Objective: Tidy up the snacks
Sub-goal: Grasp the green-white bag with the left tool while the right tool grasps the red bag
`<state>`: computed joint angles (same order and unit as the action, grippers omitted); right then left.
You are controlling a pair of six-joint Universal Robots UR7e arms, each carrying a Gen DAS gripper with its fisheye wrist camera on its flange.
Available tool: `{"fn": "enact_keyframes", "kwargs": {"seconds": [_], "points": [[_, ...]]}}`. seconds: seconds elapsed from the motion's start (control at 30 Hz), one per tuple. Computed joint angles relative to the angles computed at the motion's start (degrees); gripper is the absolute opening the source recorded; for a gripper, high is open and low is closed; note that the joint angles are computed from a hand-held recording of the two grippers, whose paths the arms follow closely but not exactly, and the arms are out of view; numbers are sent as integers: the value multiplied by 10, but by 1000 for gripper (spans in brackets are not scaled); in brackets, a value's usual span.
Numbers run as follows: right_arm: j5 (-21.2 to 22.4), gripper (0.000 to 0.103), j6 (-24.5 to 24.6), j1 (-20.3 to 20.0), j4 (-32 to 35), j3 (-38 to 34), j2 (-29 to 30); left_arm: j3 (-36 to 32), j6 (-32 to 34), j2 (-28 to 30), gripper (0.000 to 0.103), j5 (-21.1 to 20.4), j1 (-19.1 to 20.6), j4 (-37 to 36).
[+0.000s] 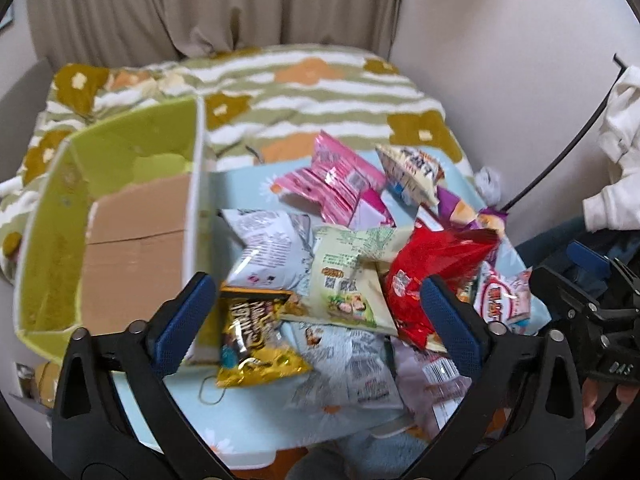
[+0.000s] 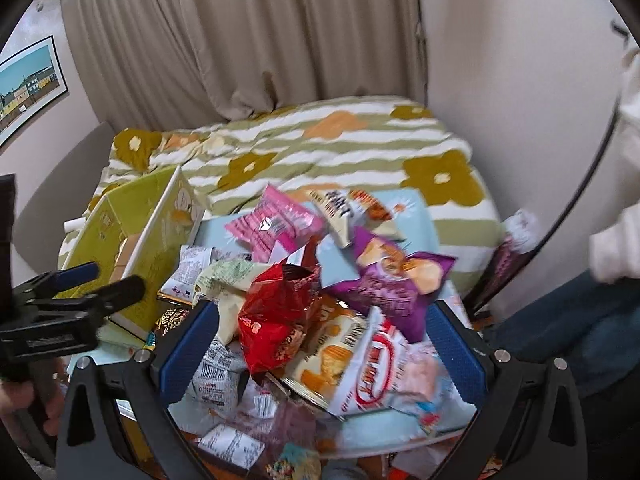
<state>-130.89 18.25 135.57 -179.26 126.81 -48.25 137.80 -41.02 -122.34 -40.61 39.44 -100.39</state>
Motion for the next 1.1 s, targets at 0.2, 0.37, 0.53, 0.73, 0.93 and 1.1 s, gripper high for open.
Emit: {"fn": "enact_keyframes", "kwargs": {"seconds": [0.2,0.37,0.53,0.73,0.93,1.1], "points": [[60,103,-16,-46,-24,-12,31,5,107,105,85,-39,100,-140],[99,103,-26,-73,-13,-23,51,4,150,153,84,-54,134,-192],[125,103,-29,-92,0,-36,67,-1,178,187,73,-70,158,-218],[146,101,-31,-109,10,-44,78,-3,192,200,53,-95,176,-231],[170,99,-30,-125,18,-51,88,-1,184,191,47,-90,168,-222],[197,91,-29,-139,23,-57,97,3,172,181,45,-87,164,-215]]}}
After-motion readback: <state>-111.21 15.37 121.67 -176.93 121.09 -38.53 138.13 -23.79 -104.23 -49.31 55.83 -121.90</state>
